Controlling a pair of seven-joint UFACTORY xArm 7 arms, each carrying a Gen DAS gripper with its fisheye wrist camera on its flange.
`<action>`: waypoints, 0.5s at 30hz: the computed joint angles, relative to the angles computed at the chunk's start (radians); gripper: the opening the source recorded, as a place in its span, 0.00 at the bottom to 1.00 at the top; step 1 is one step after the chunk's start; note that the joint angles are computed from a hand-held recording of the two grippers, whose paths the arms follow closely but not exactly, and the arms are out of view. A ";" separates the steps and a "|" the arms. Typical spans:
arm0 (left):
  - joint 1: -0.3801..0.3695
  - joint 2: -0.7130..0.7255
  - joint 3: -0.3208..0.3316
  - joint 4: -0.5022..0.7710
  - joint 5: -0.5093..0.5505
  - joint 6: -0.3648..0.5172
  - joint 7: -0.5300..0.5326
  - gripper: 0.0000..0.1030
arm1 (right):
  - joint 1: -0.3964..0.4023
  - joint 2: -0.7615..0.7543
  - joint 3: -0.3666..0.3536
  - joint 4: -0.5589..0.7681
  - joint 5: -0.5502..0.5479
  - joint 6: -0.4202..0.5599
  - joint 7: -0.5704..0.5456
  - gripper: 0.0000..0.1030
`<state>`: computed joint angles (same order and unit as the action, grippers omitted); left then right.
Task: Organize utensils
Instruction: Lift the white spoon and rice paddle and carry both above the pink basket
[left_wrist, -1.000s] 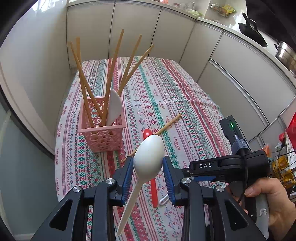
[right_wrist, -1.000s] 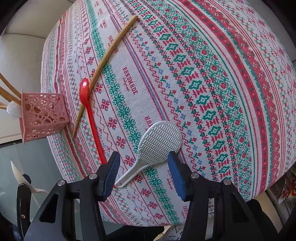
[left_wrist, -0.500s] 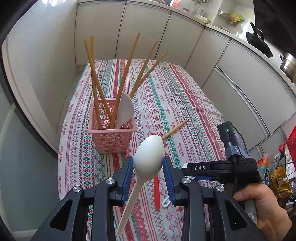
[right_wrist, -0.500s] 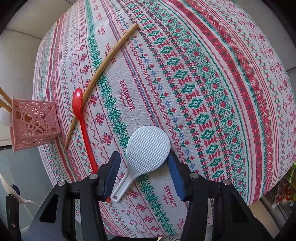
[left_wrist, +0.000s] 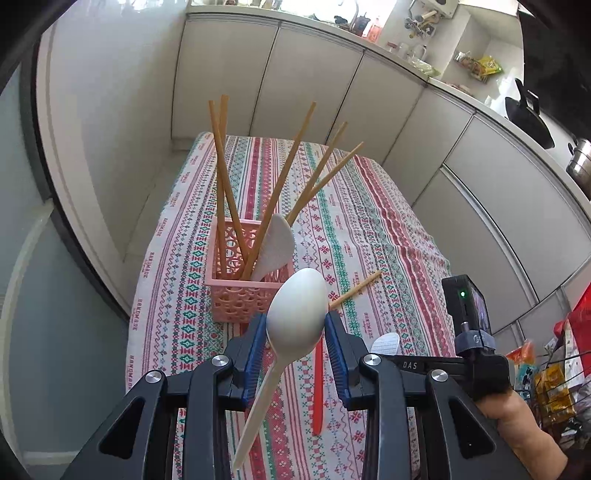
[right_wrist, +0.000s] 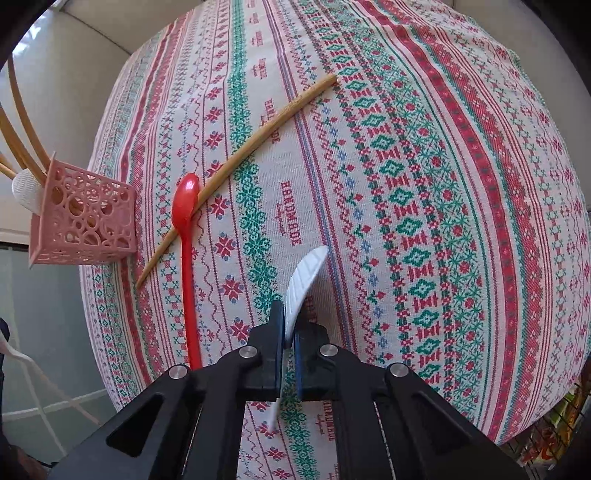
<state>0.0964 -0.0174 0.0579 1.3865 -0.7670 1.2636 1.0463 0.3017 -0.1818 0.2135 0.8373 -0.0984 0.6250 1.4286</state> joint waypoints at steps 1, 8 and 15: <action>0.001 0.001 0.002 0.002 -0.010 -0.002 -0.003 0.32 | -0.001 -0.023 -0.005 -0.023 0.001 -0.020 -0.010 0.03; 0.015 -0.005 0.015 0.004 -0.143 -0.032 -0.002 0.32 | -0.050 -0.165 0.019 -0.109 -0.051 -0.115 -0.017 0.03; 0.022 0.001 0.018 -0.023 -0.401 -0.090 0.113 0.32 | -0.138 -0.253 0.138 -0.062 -0.233 -0.080 0.064 0.03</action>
<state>0.1181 -0.0164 0.0758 1.3635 -1.1676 1.1736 1.1589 0.1637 -0.4351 0.3520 0.7755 -0.3312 0.5449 1.4925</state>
